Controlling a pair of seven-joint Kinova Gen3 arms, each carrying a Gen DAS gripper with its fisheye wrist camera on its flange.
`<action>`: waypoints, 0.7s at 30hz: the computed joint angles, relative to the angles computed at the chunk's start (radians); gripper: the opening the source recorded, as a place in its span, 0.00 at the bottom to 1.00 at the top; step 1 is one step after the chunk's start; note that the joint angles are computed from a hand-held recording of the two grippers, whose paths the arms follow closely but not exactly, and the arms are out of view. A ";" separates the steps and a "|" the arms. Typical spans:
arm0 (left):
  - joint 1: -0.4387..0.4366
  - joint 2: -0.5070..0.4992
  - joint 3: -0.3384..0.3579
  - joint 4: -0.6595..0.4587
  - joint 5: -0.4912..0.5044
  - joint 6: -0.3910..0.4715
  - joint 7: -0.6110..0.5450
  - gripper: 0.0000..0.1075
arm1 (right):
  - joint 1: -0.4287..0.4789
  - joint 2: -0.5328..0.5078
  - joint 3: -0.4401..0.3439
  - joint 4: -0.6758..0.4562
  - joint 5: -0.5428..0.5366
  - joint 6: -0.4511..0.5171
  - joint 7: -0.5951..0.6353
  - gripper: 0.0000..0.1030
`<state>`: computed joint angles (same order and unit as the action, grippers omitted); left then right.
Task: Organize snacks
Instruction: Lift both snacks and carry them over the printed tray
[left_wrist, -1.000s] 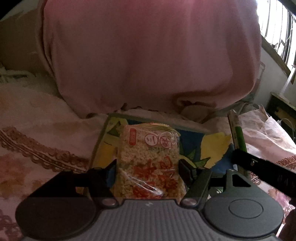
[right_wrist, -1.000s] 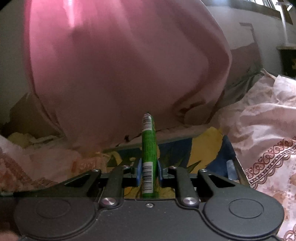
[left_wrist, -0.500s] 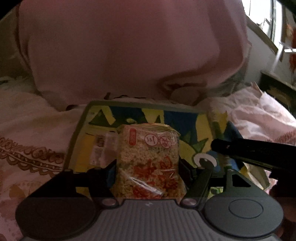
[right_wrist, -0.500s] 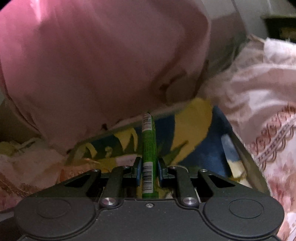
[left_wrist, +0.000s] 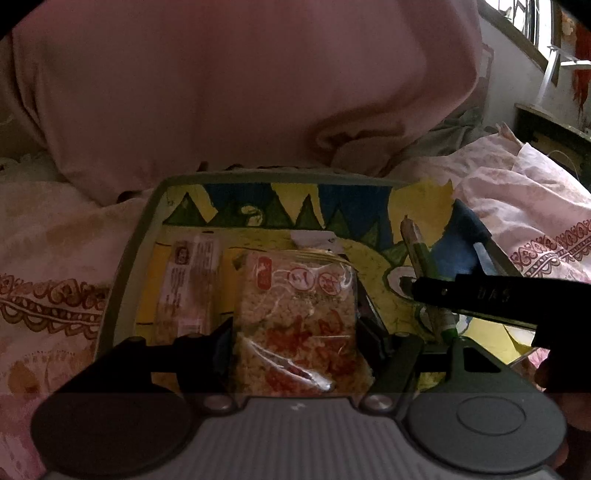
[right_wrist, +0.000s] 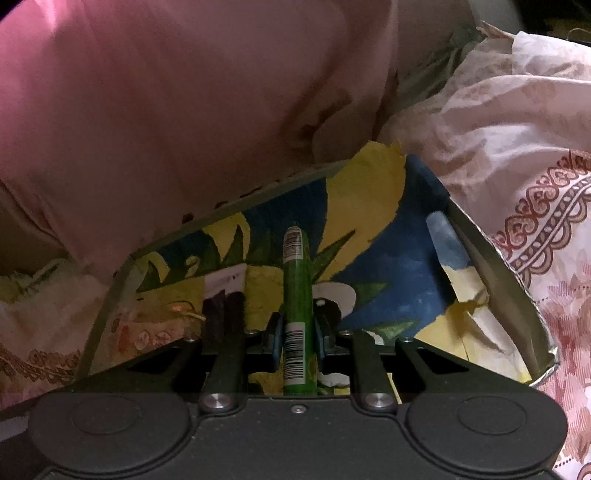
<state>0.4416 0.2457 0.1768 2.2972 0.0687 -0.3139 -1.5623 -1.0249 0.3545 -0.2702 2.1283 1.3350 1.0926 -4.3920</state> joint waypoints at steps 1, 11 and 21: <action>-0.004 -0.002 0.003 0.000 -0.003 0.003 0.005 0.67 | 0.001 0.000 -0.001 -0.001 -0.004 -0.002 0.001 0.18; -0.012 0.002 0.006 -0.014 -0.013 0.030 0.035 0.67 | 0.006 -0.004 0.004 -0.015 -0.026 -0.026 0.055 0.19; -0.064 -0.020 0.048 -0.015 -0.062 0.069 0.108 0.71 | -0.001 -0.027 0.000 -0.041 -0.050 -0.012 0.176 0.29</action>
<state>0.3775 0.2253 0.2246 2.2826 0.0063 -0.2450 -1.4544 -1.0256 0.3279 -0.2703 2.0873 1.2848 1.0804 -4.2160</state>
